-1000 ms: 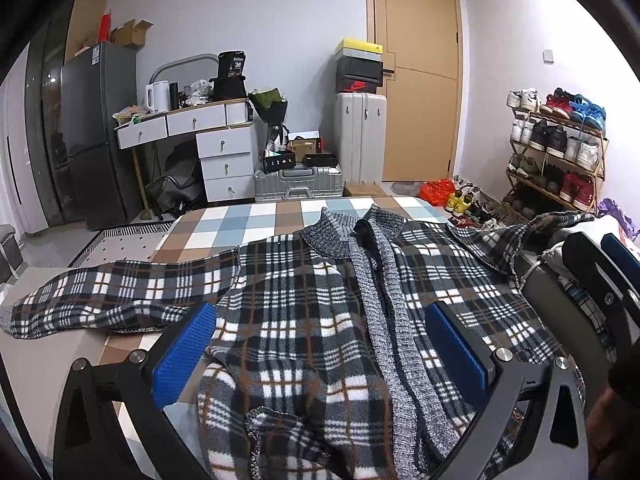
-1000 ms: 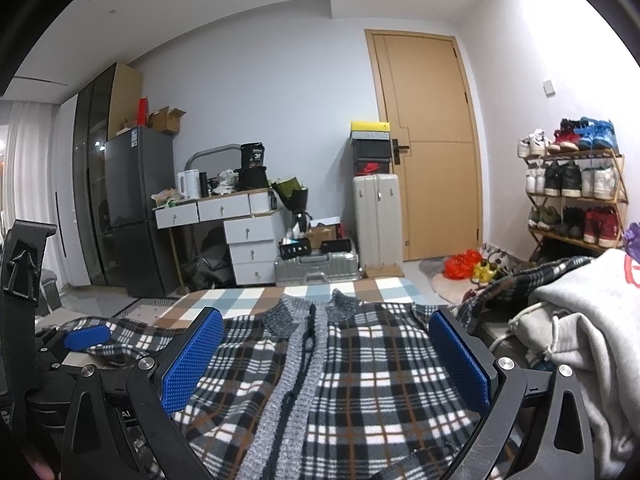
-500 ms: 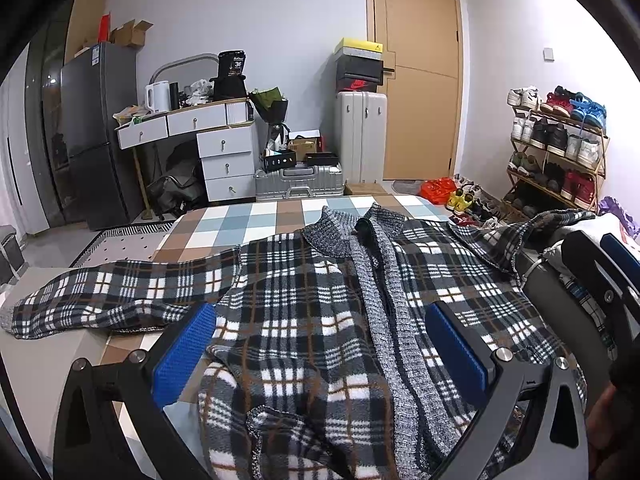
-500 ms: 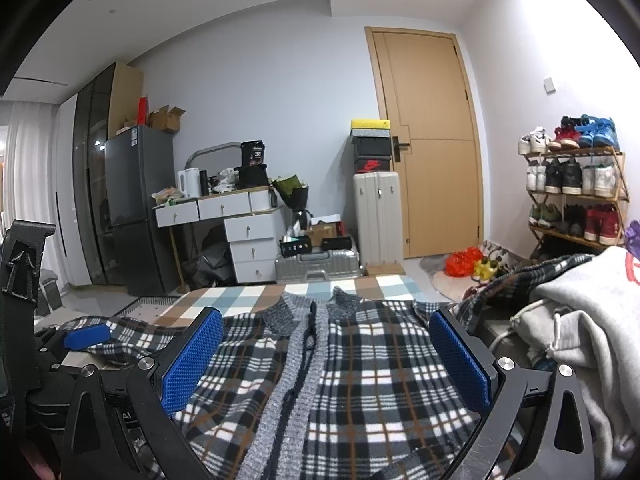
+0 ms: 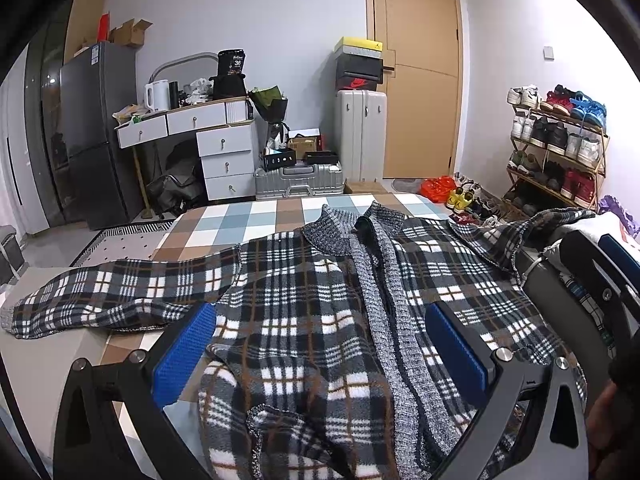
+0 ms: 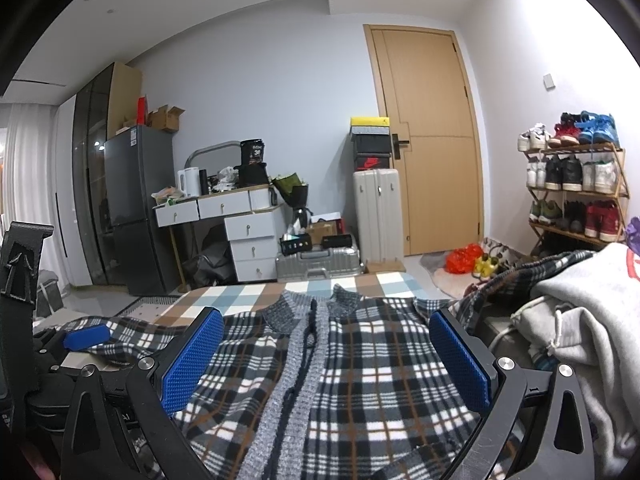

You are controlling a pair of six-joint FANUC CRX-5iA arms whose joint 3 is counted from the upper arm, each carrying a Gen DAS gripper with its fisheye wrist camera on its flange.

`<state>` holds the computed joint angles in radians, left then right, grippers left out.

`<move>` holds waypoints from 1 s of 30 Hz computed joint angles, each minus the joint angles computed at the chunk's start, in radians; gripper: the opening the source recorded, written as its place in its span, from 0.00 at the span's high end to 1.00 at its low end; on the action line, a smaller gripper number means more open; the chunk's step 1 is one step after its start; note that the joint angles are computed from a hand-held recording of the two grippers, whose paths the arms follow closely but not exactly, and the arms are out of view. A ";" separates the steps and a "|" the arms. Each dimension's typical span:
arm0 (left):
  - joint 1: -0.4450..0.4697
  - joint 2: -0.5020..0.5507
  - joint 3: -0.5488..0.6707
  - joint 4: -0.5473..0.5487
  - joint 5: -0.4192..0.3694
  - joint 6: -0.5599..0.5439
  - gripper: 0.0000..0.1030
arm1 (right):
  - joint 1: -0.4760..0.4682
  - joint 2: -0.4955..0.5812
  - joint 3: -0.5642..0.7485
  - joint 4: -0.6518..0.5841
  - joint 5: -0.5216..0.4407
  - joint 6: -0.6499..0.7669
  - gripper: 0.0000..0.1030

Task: Fold large clothes

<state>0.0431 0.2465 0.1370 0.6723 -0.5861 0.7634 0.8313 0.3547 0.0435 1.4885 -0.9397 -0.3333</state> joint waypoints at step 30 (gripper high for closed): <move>-0.013 0.111 0.161 -0.198 -0.199 -0.014 0.01 | -0.551 0.000 0.641 -1.235 -0.388 0.717 0.00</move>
